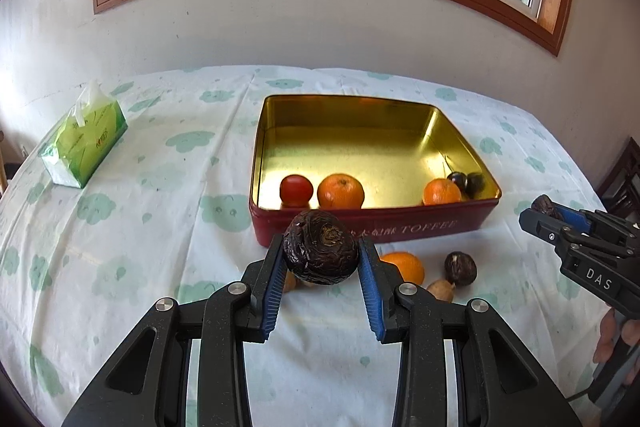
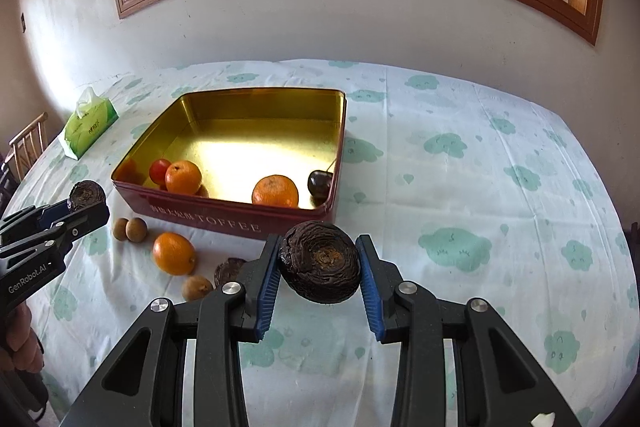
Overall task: Organize fruits
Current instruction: 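Carry the date in the left tool while the right tool carries the dried fruit to the tin, then open the left tool in the tin while the right tool releases the dried fruit inside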
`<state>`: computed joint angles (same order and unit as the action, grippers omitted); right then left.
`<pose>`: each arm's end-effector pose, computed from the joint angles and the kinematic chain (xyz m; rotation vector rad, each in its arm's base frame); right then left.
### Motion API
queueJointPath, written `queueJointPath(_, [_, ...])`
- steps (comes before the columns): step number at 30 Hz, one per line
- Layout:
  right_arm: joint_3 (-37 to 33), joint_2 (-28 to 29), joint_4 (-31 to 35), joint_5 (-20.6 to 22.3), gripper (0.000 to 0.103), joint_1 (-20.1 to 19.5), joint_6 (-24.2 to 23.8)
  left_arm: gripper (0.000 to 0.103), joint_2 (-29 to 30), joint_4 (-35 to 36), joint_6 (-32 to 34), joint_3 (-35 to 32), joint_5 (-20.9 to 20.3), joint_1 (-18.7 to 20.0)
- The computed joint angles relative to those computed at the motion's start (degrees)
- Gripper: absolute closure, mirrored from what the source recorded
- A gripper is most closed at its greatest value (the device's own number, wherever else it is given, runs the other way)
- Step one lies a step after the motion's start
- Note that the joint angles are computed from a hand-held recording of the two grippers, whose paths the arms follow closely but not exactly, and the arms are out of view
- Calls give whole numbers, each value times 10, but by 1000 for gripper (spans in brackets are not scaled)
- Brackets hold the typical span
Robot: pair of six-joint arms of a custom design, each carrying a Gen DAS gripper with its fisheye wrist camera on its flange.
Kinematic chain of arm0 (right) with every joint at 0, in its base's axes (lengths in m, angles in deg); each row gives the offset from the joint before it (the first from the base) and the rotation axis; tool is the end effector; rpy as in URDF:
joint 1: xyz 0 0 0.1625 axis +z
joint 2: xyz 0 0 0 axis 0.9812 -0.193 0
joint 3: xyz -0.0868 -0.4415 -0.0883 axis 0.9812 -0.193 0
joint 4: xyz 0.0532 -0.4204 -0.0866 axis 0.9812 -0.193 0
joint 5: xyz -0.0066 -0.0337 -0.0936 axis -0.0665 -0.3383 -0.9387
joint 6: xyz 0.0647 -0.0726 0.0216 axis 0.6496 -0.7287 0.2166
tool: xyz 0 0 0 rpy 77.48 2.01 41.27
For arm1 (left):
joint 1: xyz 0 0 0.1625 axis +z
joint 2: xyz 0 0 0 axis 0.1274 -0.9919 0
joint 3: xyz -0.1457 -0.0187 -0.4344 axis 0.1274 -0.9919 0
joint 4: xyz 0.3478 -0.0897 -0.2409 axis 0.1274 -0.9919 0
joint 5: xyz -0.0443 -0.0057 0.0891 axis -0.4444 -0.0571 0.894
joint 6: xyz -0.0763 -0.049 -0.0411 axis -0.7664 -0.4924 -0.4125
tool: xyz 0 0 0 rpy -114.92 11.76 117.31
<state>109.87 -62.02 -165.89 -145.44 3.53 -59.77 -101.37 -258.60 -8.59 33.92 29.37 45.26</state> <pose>0.0205 -0.6408 0.1728 0.6395 -2.3175 0.8018 -0.2011 -0.6119 -0.0123 0.3209 2.2894 -0.9817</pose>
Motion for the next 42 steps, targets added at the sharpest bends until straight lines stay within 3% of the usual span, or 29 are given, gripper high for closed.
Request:
queueJointPath(19, [-110, 73, 71, -13, 69, 24, -16, 67, 36, 65, 43, -116, -4, 43])
queueJointPath(42, [-139, 96, 95, -22, 68, 20, -4, 66, 54, 100, 38, -144, 15, 57])
